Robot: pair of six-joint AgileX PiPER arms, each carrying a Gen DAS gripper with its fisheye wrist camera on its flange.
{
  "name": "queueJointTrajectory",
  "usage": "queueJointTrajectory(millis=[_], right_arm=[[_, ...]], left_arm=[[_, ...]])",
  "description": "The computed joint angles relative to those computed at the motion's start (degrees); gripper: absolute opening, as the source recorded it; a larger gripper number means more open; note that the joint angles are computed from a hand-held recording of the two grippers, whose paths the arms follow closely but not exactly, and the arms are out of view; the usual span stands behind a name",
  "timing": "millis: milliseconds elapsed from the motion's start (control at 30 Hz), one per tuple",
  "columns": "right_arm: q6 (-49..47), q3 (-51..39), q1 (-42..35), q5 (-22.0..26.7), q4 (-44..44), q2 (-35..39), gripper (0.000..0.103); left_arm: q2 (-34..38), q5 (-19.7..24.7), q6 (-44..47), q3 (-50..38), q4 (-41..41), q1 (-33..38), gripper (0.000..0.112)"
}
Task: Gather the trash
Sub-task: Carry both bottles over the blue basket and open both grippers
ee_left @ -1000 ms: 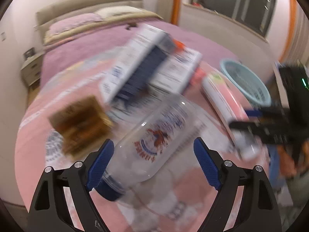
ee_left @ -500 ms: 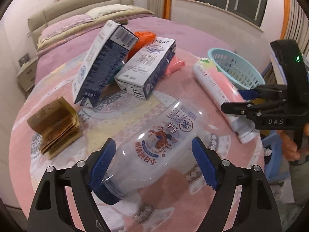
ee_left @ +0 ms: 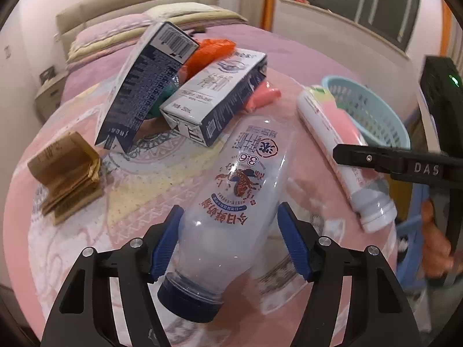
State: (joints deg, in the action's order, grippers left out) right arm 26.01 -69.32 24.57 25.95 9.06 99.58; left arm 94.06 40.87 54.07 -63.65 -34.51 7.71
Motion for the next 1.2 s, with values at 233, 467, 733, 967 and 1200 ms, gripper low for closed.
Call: queueJointTrajectory(millis=[233, 467, 733, 967, 1200], right_arm=[[-2.5, 2.7, -0.7, -2.1, 1.3, -2.1, 0.047], [-6.6, 6.5, -4.7, -4.7, 4.2, -8.1, 0.046], [-22.9, 10.6, -15.7, -6.5, 18.3, -15.9, 0.046], [-17.0, 11.7, -25.0, -7.6, 9.2, -18.1, 0.046], [-12.5, 11.3, -31.3, -8.9, 5.1, -11.3, 0.046]], left_arm=[[-0.7, -0.8, -2.2, 0.3, -5.2, -2.2, 0.064], [-0.9, -0.3, -5.0, -2.7, -7.4, -6.1, 0.064], [1.4, -1.9, -11.2, -10.1, -6.6, -15.7, 0.064], [10.7, -1.6, -17.6, -22.8, -6.7, -24.4, 0.064], [23.4, 2.8, -25.1, -37.1, -4.0, -29.9, 0.064]])
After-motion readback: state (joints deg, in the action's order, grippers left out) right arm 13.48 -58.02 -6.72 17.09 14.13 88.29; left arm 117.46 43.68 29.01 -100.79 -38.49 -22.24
